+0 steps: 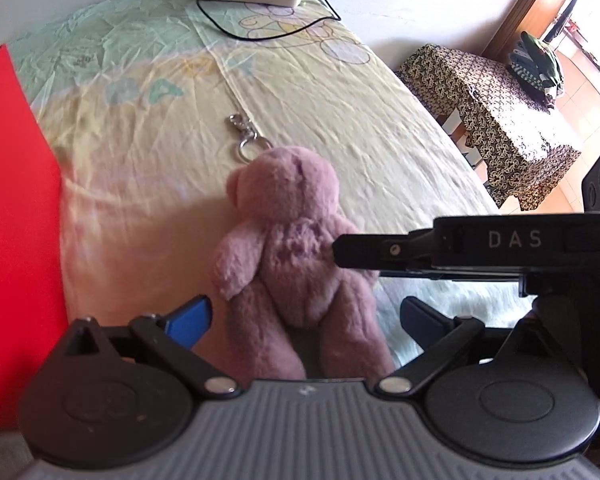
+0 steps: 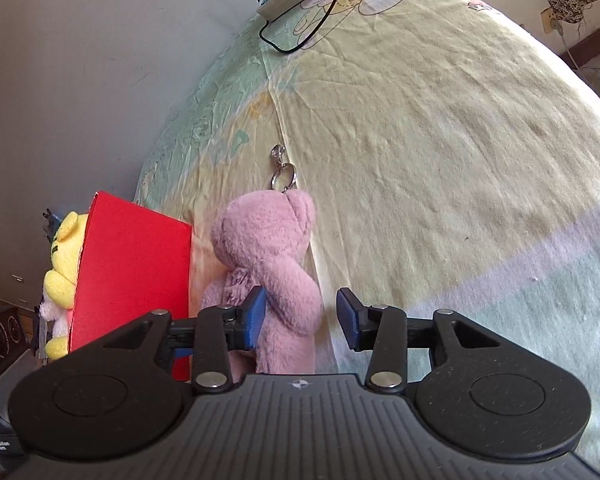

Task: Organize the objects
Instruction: 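Lift the pink teddy bear off the bed with the right gripper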

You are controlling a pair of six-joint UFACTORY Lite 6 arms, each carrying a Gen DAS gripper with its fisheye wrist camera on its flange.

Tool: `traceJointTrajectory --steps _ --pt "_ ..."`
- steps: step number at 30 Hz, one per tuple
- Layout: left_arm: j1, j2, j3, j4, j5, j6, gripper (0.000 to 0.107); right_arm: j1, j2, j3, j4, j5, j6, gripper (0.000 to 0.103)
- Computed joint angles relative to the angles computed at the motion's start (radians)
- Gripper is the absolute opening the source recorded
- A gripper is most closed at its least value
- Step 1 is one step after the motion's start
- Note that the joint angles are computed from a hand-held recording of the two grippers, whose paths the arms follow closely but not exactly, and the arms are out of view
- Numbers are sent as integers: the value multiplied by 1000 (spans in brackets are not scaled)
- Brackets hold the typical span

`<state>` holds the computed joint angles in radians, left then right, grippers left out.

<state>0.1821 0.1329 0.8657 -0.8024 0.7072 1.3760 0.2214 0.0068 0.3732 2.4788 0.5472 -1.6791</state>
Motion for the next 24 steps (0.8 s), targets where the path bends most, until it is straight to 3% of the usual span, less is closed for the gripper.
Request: traceJointTrajectory --steps 12,24 --pt "-76 137 99 64 -95 -134 98 -57 143 105 -119 119 57 43" --pt "-105 132 87 71 -170 -137 95 -81 267 202 -211 210 125 43"
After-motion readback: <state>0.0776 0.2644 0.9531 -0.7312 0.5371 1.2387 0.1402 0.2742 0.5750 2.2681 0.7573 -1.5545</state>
